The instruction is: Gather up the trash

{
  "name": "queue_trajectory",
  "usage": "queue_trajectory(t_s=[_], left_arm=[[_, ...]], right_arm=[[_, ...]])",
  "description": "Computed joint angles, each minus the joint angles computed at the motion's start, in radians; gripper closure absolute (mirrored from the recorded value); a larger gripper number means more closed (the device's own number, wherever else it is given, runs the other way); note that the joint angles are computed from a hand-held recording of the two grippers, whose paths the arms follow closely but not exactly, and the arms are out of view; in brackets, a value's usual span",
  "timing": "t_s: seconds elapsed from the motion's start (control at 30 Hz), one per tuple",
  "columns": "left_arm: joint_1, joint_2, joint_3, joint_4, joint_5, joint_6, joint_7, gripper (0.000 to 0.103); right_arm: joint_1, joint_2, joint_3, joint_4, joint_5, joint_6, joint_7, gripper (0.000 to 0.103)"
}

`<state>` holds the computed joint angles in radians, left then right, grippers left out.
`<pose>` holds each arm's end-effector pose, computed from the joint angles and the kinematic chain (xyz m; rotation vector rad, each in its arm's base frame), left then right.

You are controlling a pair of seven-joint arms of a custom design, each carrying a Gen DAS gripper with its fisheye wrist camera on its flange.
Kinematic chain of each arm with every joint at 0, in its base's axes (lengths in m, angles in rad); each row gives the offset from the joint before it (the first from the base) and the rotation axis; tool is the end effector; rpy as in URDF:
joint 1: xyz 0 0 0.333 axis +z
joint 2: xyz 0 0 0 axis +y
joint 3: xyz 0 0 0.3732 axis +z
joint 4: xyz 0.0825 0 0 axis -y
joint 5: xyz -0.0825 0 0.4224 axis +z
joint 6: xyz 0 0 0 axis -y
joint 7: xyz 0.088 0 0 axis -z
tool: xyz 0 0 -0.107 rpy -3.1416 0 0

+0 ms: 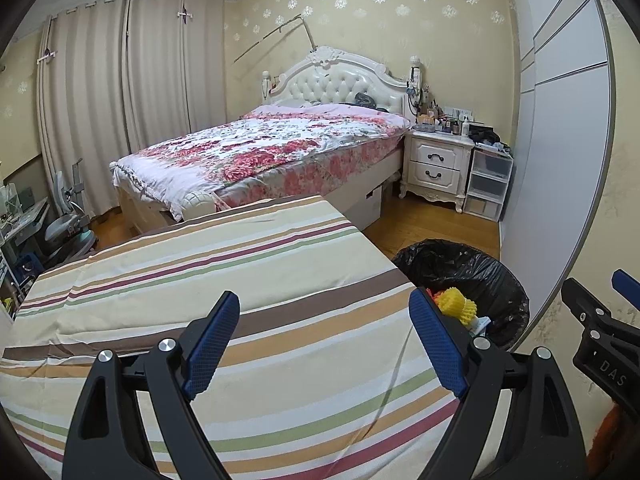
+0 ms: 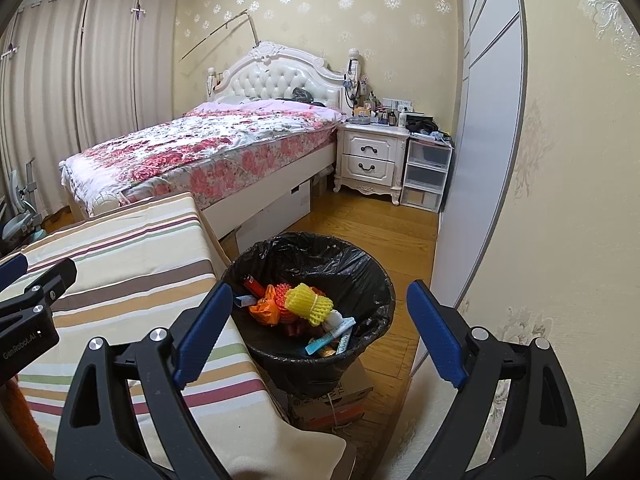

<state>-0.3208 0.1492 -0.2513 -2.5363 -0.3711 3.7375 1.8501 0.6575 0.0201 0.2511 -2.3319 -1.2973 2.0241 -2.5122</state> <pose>0.4692 -0.2416 0.3669 -1.2813 1.9354 -1.0568 0.3676 0.3809 0.3659 -1.2424 1.9921 -1.2053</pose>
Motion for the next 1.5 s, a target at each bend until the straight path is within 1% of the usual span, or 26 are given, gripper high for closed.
queue_trajectory(t_s=[0.4, 1.5], left_arm=[[0.008, -0.003, -0.002, -0.010, 0.030, 0.009, -0.021, 0.019], [0.006, -0.002, -0.001, -0.010, 0.028, 0.010, -0.022, 0.019]], right_arm=[[0.007, -0.005, 0.004, 0.001, 0.009, -0.016, -0.006, 0.016], [0.004, -0.011, 0.006, -0.002, 0.009, -0.017, -0.009, 0.016]])
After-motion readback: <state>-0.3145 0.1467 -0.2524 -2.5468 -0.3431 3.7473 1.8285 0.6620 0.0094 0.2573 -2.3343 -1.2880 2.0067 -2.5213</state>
